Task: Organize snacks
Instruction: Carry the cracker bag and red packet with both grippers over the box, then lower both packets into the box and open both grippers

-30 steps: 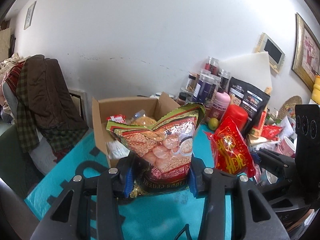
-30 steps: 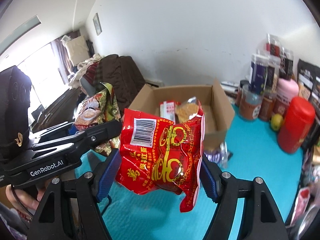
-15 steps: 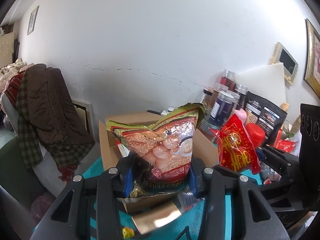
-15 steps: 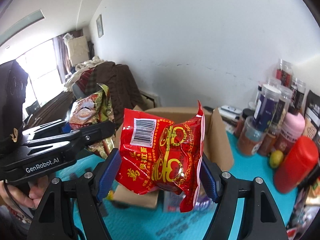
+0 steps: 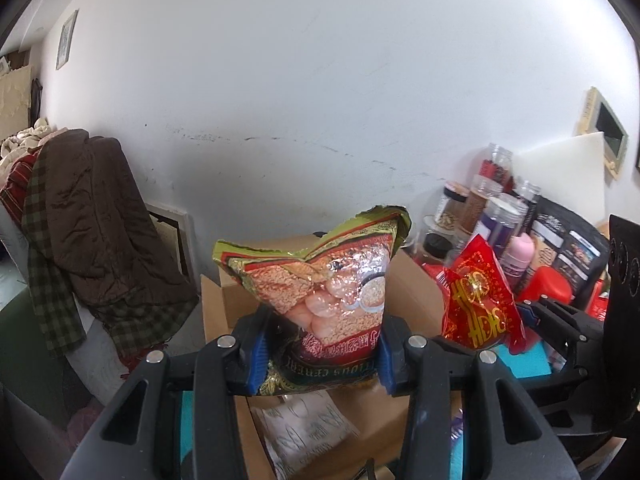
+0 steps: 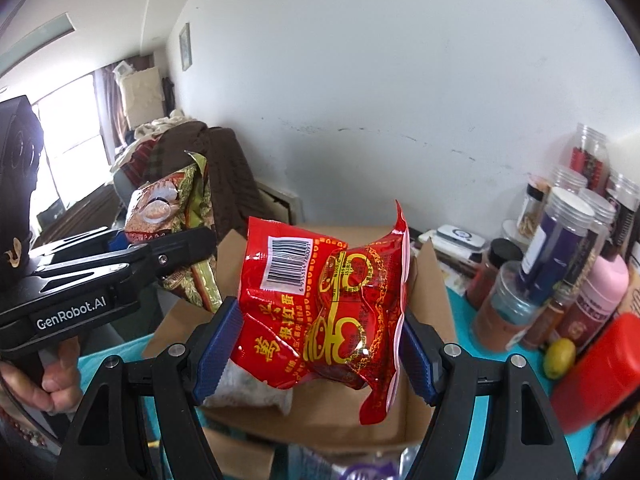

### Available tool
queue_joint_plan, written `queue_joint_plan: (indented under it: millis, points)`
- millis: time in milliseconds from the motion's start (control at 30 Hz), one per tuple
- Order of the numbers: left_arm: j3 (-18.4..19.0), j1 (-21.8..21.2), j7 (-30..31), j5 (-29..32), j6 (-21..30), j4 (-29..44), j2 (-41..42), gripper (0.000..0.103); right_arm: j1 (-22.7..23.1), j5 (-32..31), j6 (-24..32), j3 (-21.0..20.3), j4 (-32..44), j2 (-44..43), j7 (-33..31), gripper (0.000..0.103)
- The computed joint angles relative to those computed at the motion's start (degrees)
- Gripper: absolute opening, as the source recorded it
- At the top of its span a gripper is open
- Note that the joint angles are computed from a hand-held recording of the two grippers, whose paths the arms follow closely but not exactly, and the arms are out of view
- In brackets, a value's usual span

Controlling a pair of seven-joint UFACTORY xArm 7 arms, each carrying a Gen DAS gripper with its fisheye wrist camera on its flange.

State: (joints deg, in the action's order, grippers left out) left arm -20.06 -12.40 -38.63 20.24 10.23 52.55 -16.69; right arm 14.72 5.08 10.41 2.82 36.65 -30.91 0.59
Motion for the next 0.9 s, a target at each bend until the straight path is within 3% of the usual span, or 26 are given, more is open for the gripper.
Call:
queue_joint_plan:
  millis: [167, 467, 600, 700, 800, 900]
  points:
    - [-0.26, 1.22, -1.8, 2.91, 1.69, 3.65, 4.98, 0.043, -1.25, -0.8, -2.17, 0.54, 3.37, 5.98, 0.61, 0.075]
    - [4.75, -3.58, -3.56, 6.52, 6.05, 8.42, 12.44, 0.042, -0.66, 1.25, -1.96, -1.13, 8.3, 14.49, -1.16, 0.075]
    - [6.57, -5.83, -2.65, 6.31, 9.2, 10.15, 14.61, 0.042, 1.62, 5.71, -1.32, -3.22, 9.64, 17.24, -5.34, 0.075]
    - [7.65, -7.23, -0.62, 4.45, 11.37, 11.25, 15.85, 0.042, 0.67, 6.4, 0.06, -2.37, 10.78, 18.96, -6.37, 0.075]
    - [8.38, -8.18, 0.94, 2.32, 13.05, 12.06, 16.63, 0.042, 3.22, 14.14, 2.45, -4.68, 12.09, 19.87, -12.27, 0.075]
    - [8.75, -8.86, 0.7, 2.77, 14.27, 12.84, 16.96, 0.043, 2.46, 17.86, 4.76, -4.29, 13.11, 20.37, -14.95, 0.075]
